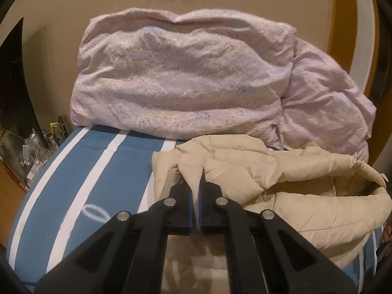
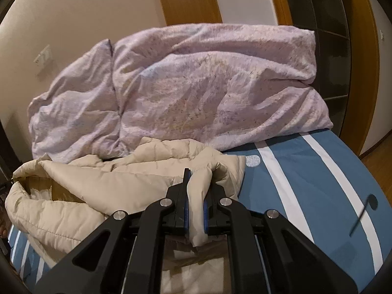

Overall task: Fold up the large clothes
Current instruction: 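Lift the hem with both grippers and fold it up onto the collar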

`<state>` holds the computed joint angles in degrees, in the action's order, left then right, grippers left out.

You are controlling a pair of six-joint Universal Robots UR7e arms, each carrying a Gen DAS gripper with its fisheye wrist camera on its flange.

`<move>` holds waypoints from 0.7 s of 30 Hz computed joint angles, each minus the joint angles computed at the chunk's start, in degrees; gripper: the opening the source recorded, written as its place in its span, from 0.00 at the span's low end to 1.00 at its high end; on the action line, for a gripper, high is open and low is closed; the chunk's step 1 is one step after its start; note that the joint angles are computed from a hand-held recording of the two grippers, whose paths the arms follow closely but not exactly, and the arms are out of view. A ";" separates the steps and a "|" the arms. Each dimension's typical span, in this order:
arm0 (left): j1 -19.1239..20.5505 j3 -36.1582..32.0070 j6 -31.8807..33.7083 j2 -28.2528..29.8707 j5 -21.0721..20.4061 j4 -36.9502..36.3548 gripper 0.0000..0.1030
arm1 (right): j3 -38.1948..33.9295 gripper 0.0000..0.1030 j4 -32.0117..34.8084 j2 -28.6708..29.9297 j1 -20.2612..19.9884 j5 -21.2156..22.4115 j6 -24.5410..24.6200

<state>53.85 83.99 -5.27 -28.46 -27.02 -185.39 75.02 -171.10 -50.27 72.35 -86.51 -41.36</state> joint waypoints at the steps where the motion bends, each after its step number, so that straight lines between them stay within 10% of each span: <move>1: 0.76 -1.98 0.06 0.92 -0.16 1.15 0.04 | -2.34 0.08 0.87 1.61 0.31 -0.85 0.31; 12: 7.13 -20.44 -1.83 10.03 -0.85 11.82 0.09 | -23.14 0.15 10.05 15.11 2.25 -6.75 5.48; 15: 8.09 -24.00 -2.47 11.69 -1.05 14.09 0.13 | -27.72 0.31 12.90 17.60 2.44 -7.29 7.35; 19: 8.94 -28.42 -2.87 13.72 -1.23 17.10 0.30 | -33.11 0.75 16.67 20.22 2.21 -6.00 11.18; 21: 9.07 -29.45 -3.47 14.00 -1.33 18.65 0.44 | -32.48 0.75 14.49 20.09 2.41 -6.50 11.25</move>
